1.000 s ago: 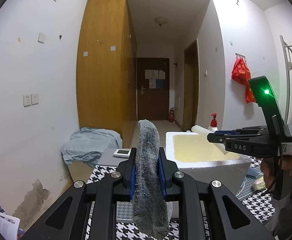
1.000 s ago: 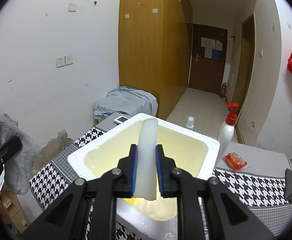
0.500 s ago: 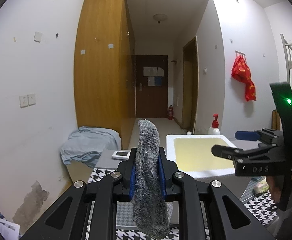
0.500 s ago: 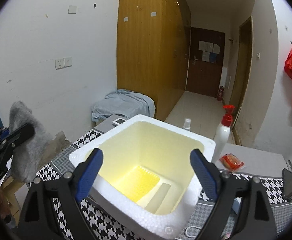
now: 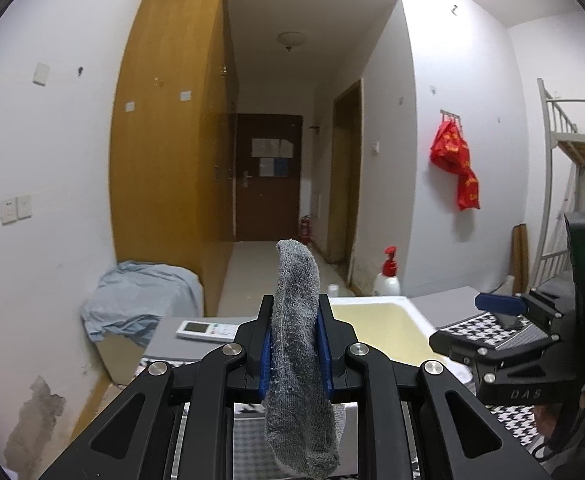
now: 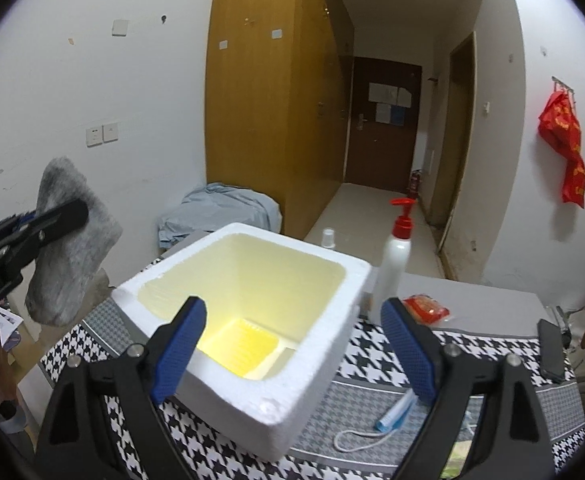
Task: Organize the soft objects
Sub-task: 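Move the left gripper over the box and release the grey sock inside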
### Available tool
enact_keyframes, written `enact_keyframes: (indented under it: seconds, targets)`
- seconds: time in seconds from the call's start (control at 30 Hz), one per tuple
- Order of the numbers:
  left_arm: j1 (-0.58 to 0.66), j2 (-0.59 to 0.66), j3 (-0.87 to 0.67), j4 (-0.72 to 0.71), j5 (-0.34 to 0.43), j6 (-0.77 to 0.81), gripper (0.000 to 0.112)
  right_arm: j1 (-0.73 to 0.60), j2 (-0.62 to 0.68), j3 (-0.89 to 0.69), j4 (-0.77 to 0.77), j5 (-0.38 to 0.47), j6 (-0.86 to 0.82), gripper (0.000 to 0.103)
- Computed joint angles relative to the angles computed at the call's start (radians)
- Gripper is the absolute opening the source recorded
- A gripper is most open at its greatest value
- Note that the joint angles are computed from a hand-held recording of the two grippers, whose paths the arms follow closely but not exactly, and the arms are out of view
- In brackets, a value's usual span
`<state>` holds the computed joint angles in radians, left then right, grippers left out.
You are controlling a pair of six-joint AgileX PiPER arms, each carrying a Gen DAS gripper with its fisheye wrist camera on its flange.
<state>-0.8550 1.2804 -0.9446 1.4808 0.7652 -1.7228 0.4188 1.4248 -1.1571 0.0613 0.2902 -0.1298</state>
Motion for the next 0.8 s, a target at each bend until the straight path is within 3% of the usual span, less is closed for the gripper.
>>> enact_keyframes:
  seconds: [0.23, 0.37, 0.8]
  targets:
    - [0.020, 0.050, -0.059, -0.007, -0.092, 0.029, 0.020, -0.008, -0.050, 0.049, -0.199, 0.003, 0.195, 0.092]
    - [0.031, 0.077, -0.098, -0.028, -0.122, 0.064, 0.020, -0.037, -0.087, 0.089, -0.220, -0.001, 0.222, 0.092]
    - [0.089, 0.210, -0.263, -0.219, -0.224, 0.294, 0.020, -0.182, -0.175, 0.196, -0.026, -0.025, 0.055, 0.093]
